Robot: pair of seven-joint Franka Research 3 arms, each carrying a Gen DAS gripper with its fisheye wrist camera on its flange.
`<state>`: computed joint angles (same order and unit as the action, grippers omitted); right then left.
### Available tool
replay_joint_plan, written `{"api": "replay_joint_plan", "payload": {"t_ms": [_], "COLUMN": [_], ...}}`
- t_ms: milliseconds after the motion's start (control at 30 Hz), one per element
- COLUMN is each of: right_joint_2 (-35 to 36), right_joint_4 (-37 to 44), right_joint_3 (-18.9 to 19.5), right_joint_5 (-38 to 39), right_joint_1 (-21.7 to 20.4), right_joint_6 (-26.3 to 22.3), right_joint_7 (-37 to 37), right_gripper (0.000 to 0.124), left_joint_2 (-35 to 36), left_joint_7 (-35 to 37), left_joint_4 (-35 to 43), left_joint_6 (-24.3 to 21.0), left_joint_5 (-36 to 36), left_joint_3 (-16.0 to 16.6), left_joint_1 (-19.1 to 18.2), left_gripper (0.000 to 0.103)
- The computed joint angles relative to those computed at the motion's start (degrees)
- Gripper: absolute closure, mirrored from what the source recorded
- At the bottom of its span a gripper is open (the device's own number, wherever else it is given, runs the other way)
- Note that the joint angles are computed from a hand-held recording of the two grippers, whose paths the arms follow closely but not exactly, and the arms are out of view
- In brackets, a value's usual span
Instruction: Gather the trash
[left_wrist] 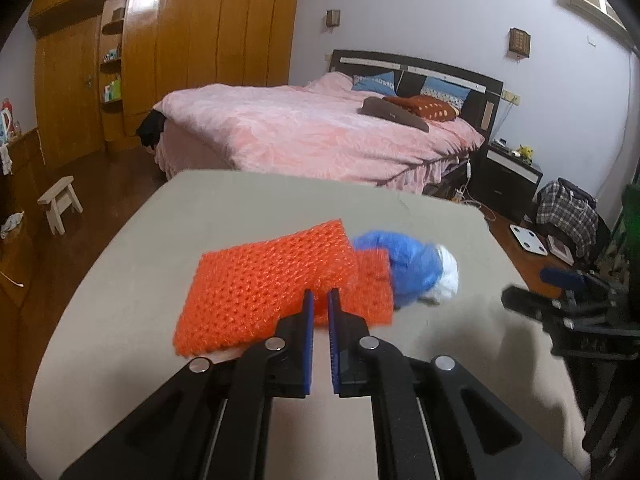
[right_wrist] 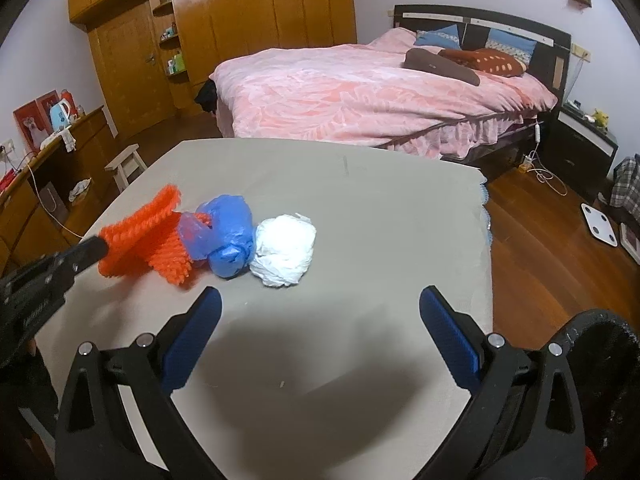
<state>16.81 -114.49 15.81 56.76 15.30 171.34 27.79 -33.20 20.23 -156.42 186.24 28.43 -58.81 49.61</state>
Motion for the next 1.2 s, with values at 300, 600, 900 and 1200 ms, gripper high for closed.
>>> {"api": "replay_joint_plan", "payload": {"t_ms": [300, 600, 900, 1200], "right_joint_2": [-0.24, 0.21, 0.75, 0.61], "right_joint_4": [-0.94, -1.19, -1.64, -1.99], "right_joint_3": [0.08, -0.17, 0.1, 0.97], "right_joint_5": [-0.54, -2.2, -4.59, -5.91], "right_joint_1": [0.54, 1.35, 1.44, 1.23], "right_joint_6": [0.12, 0.09, 0.5, 0.72], "right_joint_7": [0.25, 1.93, 3.69, 4.65], "right_gripper": [0.027, 0.027, 0.027, 0.027], "left_joint_2": [1.66, 0.96, 10.96, 10.15], "left_joint_7": [-0.69, -4.47, -7.04, -13.51], "left_joint_4": [-2.69, -0.52, 2.53, 1.55], "left_joint_6": [-1.67, -4.19, -5.71, -4.74], "left_joint_5": [0.07, 4.11, 10.81, 14.88], "left_joint_3": [3.72, -0.68, -1.04, 1.33], "left_joint_1": [-6.2, -0.98, 3.23, 2.56], "left_gripper": [0.078, 0.034, 0.036, 0.08]}}
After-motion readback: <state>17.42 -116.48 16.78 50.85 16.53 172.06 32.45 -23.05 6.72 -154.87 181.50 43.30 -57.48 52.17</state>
